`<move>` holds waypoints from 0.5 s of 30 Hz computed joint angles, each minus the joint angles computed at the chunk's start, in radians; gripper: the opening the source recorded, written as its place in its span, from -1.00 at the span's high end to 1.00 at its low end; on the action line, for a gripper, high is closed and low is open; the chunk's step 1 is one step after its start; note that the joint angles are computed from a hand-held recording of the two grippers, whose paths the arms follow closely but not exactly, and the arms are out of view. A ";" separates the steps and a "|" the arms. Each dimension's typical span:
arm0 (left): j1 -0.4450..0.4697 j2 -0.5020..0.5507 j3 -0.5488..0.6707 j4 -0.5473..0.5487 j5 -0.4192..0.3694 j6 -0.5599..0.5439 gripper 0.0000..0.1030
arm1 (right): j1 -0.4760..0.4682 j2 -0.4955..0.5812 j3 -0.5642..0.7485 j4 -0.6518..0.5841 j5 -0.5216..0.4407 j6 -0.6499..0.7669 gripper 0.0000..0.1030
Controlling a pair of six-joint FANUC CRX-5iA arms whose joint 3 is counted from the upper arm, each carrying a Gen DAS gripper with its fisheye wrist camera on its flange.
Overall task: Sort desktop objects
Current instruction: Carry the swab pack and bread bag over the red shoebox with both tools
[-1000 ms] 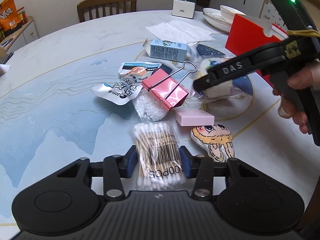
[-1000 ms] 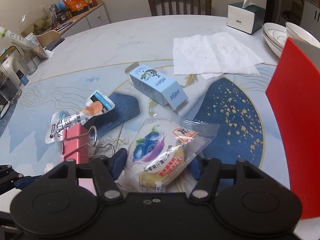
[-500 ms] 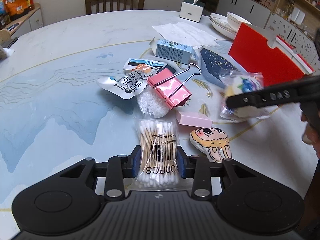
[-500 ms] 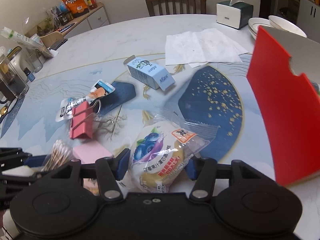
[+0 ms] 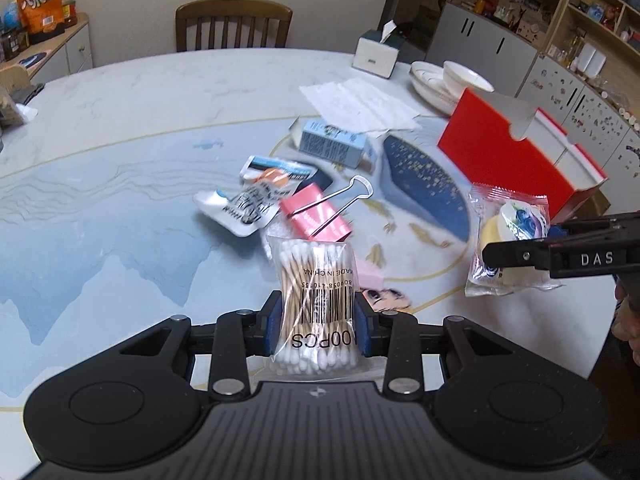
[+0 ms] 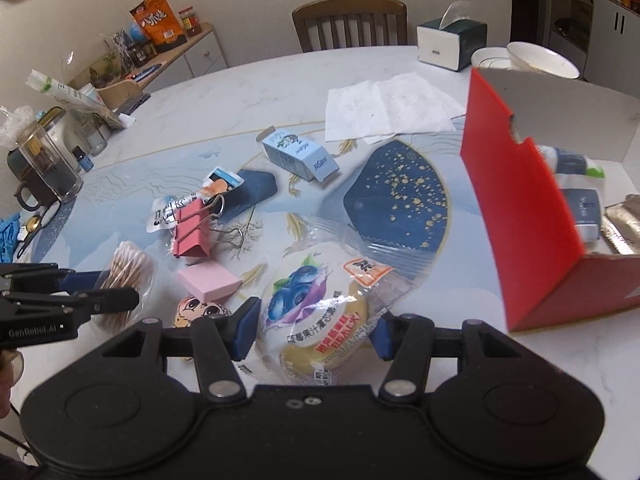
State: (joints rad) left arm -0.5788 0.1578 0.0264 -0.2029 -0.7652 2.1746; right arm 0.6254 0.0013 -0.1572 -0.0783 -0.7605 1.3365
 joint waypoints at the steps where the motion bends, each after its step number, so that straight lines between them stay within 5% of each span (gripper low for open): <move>1: -0.003 0.000 0.006 -0.001 0.000 -0.001 0.33 | -0.003 -0.007 -0.001 -0.001 -0.002 0.004 -0.06; 15: -0.058 0.074 0.157 -0.021 -0.014 -0.039 0.33 | -0.093 -0.095 0.011 -0.078 -0.027 0.133 -0.06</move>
State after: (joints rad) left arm -0.6368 0.2319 0.1838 -0.2237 -0.7788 2.1358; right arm 0.5329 -0.0937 -0.1461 -0.1561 -0.7875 1.4692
